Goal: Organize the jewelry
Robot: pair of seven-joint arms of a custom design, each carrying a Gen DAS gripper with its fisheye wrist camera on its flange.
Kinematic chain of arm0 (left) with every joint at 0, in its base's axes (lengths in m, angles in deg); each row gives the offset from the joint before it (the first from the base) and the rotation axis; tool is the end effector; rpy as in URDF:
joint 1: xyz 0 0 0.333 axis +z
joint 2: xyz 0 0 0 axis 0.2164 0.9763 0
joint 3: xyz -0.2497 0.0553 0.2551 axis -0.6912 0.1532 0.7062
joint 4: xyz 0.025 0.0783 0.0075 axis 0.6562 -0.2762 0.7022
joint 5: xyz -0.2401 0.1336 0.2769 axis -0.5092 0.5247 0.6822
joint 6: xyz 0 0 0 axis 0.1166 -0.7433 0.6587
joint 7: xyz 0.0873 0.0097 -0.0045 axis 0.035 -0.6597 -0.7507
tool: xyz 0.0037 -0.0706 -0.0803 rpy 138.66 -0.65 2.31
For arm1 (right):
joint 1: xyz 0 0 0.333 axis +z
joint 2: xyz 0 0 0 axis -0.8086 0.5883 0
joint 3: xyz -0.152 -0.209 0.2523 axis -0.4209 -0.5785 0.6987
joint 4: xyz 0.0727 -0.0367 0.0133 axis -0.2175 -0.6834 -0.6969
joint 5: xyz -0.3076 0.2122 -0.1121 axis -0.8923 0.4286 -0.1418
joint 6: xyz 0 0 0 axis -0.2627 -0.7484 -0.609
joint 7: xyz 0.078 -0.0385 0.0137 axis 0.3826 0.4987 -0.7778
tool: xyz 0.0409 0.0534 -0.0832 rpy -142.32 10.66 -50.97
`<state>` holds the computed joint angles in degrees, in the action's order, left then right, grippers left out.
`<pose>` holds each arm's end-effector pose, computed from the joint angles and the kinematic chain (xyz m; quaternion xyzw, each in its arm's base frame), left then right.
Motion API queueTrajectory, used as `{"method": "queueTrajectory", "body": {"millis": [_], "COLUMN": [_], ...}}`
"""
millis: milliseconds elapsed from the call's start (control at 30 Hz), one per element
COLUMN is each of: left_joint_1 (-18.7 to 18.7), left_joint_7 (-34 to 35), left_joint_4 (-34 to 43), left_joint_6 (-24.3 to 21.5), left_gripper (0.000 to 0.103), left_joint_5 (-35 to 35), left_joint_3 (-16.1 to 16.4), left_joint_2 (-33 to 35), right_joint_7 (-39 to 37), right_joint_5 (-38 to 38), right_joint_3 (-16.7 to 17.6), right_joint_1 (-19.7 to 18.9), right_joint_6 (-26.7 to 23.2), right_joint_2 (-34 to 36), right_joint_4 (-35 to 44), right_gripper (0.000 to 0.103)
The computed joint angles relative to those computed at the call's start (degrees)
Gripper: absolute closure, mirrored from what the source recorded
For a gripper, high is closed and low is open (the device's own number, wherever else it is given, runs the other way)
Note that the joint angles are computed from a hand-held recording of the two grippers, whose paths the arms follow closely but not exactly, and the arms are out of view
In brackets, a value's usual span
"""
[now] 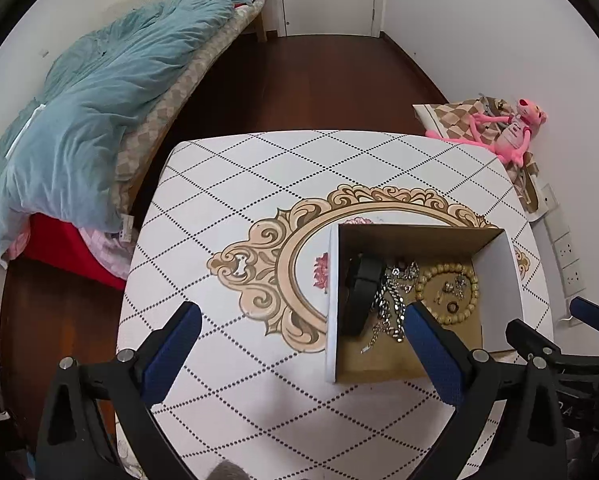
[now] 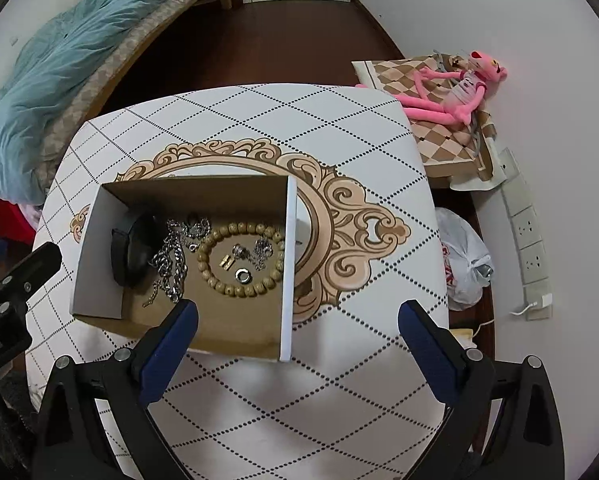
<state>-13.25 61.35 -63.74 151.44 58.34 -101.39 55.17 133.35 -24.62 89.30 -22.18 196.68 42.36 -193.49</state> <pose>0.4909 -0.4356 0.6509 -0.5141 0.8224 -0.1936 0.1479 0.4093 0.3698 0.6066 -0.5227 0.8367 -0.1387 0.0870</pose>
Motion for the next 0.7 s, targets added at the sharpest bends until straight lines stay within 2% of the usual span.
{"method": "queueTrajectory", "body": {"millis": [233, 500, 700], "left_joint_1": [0.2, 0.5, 0.3], "left_joint_7": [-0.5, 0.4, 0.3], "left_joint_4": [-2.4, -6.8, -8.0], "left_joint_6": [0.6, 2.3, 1.9], "left_gripper": [0.0, 0.0, 0.0], "left_joint_5": [-1.1, -4.8, -4.8], "left_joint_3": [-0.2, -0.1, 0.2], "left_joint_2": [-3.6, -11.5, -16.6], "right_joint_7": [3.0, 7.4, 9.6], "right_joint_5": [-2.1, -7.8, -12.6], "right_joint_3": [1.3, 4.2, 6.6], "right_joint_1": [1.4, 4.3, 7.2], "right_joint_6": [-2.9, -11.1, -18.5], "right_joint_2": [-0.8, -2.3, -2.0], "right_joint_4": [1.7, 7.0, 13.3], "right_gripper": [0.002, 0.001, 0.001]}}
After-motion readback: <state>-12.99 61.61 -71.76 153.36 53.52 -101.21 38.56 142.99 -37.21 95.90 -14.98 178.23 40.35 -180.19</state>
